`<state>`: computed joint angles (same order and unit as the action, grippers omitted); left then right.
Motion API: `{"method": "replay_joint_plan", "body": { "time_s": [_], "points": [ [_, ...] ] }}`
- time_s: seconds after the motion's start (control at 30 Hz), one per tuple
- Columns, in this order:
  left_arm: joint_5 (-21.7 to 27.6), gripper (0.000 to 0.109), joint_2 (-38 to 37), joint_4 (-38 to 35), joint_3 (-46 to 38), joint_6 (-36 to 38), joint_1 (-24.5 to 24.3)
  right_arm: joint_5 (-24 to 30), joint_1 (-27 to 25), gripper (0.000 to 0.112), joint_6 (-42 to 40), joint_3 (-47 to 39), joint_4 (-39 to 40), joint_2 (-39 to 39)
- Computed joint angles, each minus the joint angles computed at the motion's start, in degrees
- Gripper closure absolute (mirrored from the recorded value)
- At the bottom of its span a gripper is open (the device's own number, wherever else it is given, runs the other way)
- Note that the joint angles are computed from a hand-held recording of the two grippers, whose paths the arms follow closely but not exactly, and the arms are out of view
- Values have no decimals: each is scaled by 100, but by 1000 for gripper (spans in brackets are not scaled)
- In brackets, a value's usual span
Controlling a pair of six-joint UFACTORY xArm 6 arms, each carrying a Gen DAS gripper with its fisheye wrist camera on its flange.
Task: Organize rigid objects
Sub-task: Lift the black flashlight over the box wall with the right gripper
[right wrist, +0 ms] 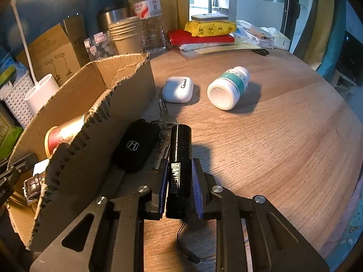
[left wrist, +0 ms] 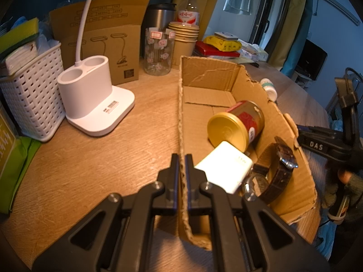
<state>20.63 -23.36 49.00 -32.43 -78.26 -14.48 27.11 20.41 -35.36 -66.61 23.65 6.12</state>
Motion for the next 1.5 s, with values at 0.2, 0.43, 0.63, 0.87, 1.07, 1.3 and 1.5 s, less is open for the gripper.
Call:
{"method": "replay_joint_plan", "body": {
  "time_s": [0.2, 0.43, 0.63, 0.87, 1.07, 1.3, 1.5],
  "points": [
    [2, 104, 2, 7, -2, -7, -3, 84, -23, 91, -249, -5, 330, -244],
    [-2, 104, 11, 2, -12, 6, 6, 133, -2, 91, -431, -107, 632, -469],
    [-5, 104, 3, 6, -2, 0, 4, 246, 41, 91, -597, -303, 936, -520],
    [-12, 104, 9, 4, -6, 7, 12, 274, 240, 91, -830, -490, 1137, -616],
    [-3, 104, 1, 12, 1, -5, 3, 323, 394, 91, -994, -838, 1351, -497],
    [-7, 104, 1, 14, 2, -11, 3, 431, 583, 91, -1147, -1414, 1425, -241],
    [-10, 104, 3, 10, 1, -5, 4, 471, 718, 91, -1231, -1891, 1448, -19]
  ]
}}
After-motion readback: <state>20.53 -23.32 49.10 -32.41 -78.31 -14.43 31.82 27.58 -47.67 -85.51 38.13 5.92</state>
